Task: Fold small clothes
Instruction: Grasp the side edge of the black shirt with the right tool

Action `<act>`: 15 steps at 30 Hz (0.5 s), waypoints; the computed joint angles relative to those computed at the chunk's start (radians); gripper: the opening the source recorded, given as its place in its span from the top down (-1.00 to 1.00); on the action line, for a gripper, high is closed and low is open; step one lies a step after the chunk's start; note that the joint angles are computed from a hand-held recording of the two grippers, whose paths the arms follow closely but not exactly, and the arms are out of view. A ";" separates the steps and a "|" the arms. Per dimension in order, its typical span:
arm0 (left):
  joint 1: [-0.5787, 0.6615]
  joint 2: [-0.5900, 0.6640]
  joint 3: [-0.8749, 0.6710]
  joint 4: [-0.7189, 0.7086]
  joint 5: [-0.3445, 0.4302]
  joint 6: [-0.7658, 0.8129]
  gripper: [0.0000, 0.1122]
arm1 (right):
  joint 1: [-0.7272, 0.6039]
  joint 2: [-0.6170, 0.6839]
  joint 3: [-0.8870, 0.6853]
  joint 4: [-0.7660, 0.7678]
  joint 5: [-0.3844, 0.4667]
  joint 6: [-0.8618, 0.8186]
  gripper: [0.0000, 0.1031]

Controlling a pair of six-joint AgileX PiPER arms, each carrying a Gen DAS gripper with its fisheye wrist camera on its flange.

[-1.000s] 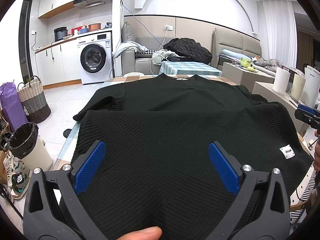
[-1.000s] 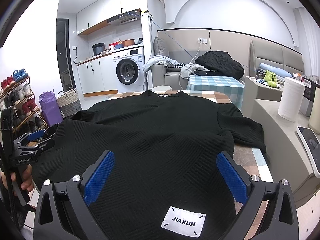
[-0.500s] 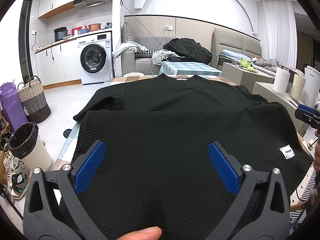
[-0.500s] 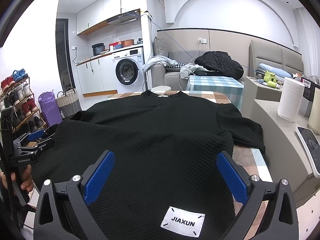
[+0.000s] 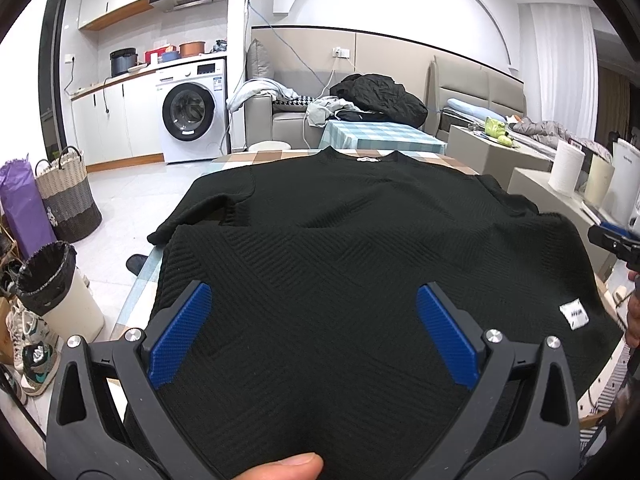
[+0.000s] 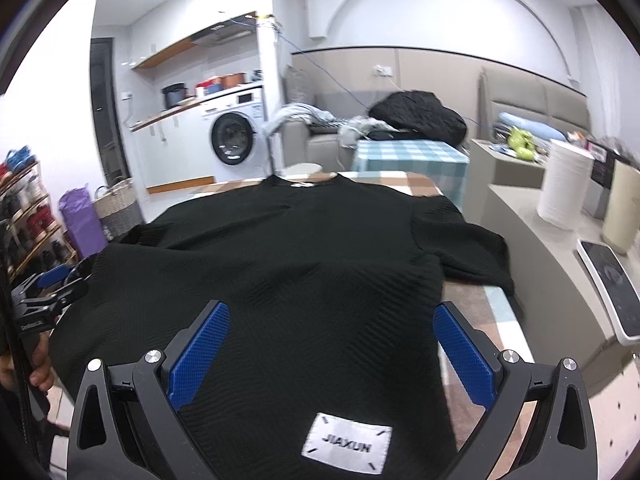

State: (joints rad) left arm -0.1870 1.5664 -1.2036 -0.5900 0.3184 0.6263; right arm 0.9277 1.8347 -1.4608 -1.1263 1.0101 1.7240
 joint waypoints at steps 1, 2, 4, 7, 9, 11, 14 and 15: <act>0.004 0.013 -0.020 0.009 0.012 -0.017 -0.82 | -0.008 -0.005 0.004 0.006 0.000 0.012 -1.00; 0.012 0.040 -0.065 0.034 0.042 -0.061 -0.82 | -0.022 -0.012 0.012 0.015 -0.012 0.028 -1.00; 0.024 0.077 -0.122 0.060 0.065 -0.105 -0.82 | -0.064 -0.038 0.035 0.048 -0.050 0.058 -1.00; 0.058 0.115 -0.187 0.078 0.097 -0.133 -0.82 | -0.130 -0.067 0.061 0.090 -0.105 0.063 -0.90; 0.078 0.165 -0.261 0.100 0.136 -0.168 -0.82 | -0.177 -0.077 0.065 0.137 -0.128 0.036 -0.78; 0.104 0.205 -0.318 0.076 0.162 -0.162 -0.69 | -0.225 -0.094 0.084 0.174 -0.174 0.031 -0.73; 0.130 0.271 -0.406 0.052 0.201 -0.151 -0.43 | -0.303 -0.124 0.137 0.217 -0.258 0.074 -0.71; 0.134 0.287 -0.425 0.055 0.206 -0.152 -0.41 | -0.335 -0.134 0.154 0.241 -0.285 0.084 -0.71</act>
